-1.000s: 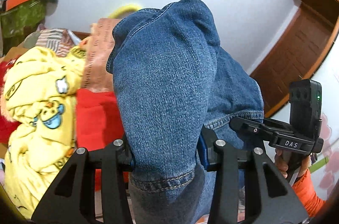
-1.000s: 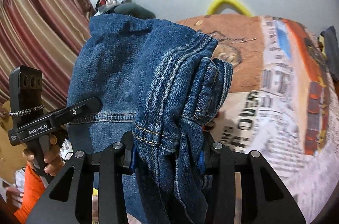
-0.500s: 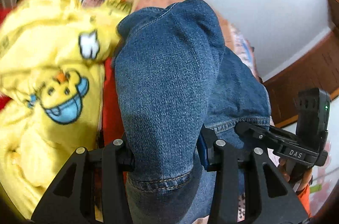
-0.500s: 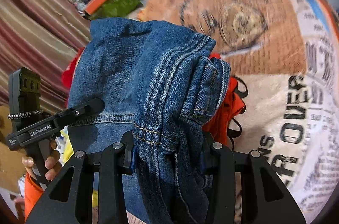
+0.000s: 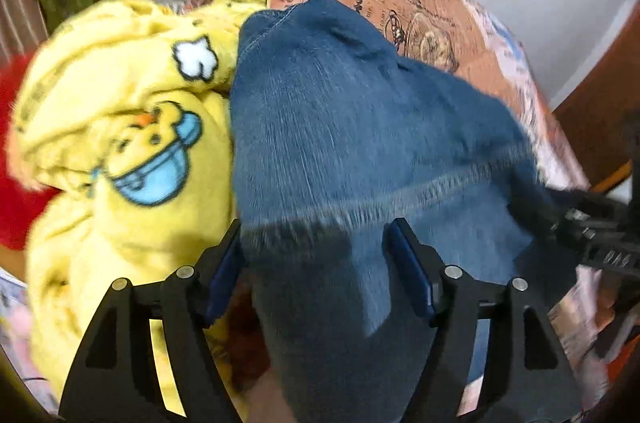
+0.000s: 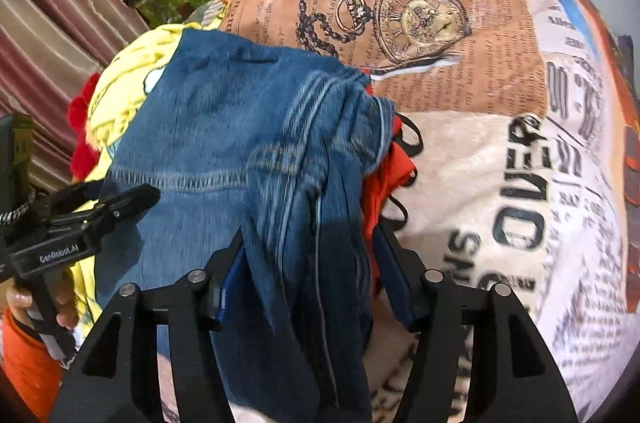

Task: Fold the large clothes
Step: 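Lower the jacket bundle onto the red garment and open both grippers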

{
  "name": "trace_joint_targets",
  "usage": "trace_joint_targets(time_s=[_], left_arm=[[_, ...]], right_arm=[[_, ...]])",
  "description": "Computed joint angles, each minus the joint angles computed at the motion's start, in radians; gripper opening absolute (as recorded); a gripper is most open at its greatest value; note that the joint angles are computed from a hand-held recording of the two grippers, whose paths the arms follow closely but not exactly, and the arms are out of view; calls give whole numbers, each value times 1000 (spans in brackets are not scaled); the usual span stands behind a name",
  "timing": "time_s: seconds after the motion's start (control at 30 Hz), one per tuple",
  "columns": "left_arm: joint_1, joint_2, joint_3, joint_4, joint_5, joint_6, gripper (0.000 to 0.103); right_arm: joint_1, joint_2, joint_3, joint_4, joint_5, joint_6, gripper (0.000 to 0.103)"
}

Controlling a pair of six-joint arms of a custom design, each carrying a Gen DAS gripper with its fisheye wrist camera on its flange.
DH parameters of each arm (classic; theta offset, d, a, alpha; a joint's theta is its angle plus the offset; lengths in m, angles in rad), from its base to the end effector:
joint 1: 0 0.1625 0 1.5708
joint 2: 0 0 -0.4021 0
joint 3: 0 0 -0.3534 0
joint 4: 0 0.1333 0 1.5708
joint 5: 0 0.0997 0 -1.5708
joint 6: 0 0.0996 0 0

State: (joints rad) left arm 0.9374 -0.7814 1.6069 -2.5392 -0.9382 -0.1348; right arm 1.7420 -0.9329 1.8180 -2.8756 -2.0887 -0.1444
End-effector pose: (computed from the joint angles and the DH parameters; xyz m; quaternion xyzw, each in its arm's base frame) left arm -0.2211 -0.6258 0.1207 0.2124 0.9241 -0.1792 0.2622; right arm 0.1832 -0.5666 0.1736 0.0959 -0.9421 0.2047 0.2477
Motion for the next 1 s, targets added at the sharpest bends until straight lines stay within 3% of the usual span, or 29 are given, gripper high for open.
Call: trace_joint_targets(time_s=[0.07, 0.2, 0.47, 0.67, 1.0], left_arm=[[-7, -20, 36, -32, 12, 16, 78], [-25, -70, 119, -33, 12, -1, 79], [-93, -132, 237, -35, 89, -51, 81], [-198, -229, 313, -95, 120, -64, 81], [-493, -442, 492, -325, 230, -13, 81]], right_arm=[[4, -16, 33, -18, -7, 0, 60], [8, -52, 106, -67, -21, 17, 67], [46, -118, 189, -85, -40, 37, 67], [156, -197, 258, -187, -64, -1, 67], [414, -299, 345, -455, -129, -94, 67]])
